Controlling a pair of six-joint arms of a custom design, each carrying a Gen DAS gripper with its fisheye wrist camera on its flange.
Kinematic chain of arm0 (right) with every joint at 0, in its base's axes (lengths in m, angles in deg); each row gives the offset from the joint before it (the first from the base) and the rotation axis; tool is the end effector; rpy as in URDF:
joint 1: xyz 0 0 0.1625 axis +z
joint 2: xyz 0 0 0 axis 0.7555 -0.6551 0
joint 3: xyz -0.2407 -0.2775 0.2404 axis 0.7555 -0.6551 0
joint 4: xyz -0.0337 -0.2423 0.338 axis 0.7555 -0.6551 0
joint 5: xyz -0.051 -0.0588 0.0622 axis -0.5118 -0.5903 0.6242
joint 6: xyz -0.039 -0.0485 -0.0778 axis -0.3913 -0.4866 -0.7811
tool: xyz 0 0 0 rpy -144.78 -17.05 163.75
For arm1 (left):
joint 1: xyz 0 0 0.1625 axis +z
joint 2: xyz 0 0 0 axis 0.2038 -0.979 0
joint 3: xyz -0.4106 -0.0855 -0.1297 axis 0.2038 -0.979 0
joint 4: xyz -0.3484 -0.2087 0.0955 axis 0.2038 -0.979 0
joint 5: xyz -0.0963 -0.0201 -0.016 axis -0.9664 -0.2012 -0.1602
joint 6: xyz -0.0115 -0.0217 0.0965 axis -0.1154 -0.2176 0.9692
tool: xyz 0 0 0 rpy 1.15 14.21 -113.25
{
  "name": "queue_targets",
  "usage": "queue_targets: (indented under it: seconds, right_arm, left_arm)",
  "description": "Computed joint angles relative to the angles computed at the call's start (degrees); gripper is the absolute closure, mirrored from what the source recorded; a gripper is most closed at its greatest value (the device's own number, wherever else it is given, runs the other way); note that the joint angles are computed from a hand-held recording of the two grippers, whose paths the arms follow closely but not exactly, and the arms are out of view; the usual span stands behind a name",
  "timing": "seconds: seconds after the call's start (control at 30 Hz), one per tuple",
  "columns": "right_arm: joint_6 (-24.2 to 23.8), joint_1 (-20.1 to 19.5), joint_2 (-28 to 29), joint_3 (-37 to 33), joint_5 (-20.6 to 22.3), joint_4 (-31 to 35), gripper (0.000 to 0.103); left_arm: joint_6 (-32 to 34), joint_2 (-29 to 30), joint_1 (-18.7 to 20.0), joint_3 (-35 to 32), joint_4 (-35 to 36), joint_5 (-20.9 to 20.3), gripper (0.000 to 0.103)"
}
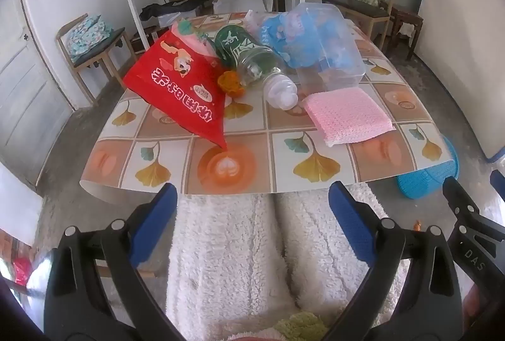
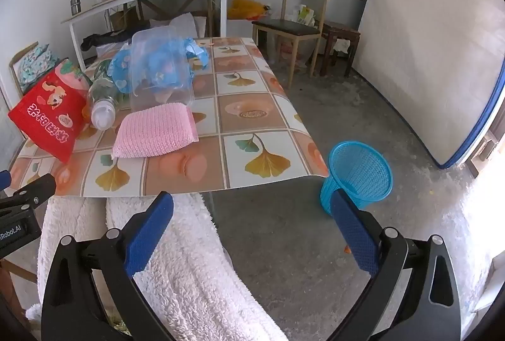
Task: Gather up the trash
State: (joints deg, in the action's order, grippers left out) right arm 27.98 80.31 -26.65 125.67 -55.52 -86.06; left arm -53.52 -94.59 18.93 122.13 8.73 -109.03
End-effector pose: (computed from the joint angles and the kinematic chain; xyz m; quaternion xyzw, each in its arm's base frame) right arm 0.4448 -0.4593 0.2772 0.2097 -0.8483 0.3306 0.3564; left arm -0.3303 -0.4514 0.3923 -0.0216 0.8213 -0.3547 0.4463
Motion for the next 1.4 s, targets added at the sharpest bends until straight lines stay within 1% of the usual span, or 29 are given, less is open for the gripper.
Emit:
queue_targets:
  seconds: [0.27,0.5,0.53,1.4]
  right_arm:
    - [-0.5,0.01,0.03,-0.02,0.2,-0.37,0.006]
    - [-0.8,0.19,0.06,0.07,-0.11,-0.9,0.006]
    - [-0.86,0.16,0.06,0.05,-0.05,-0.9,0.006]
    - [-1.26,0.28,0.68,-0.17,-0.26,-1.5,0.006]
  left_arm:
    - [-0.74,0.21,-0.08,-0.32,0.49,0.22,0.01]
    - [-1.15,0.89,-0.21,-2.13,1.74,-0.06,0.01]
    - [-0.4,-0.05,-0.05,-0.47,0.32,0.22,0.01]
    - [-0.15,-0.59,-0.04,-0.11,-0.14,0.21,0.01]
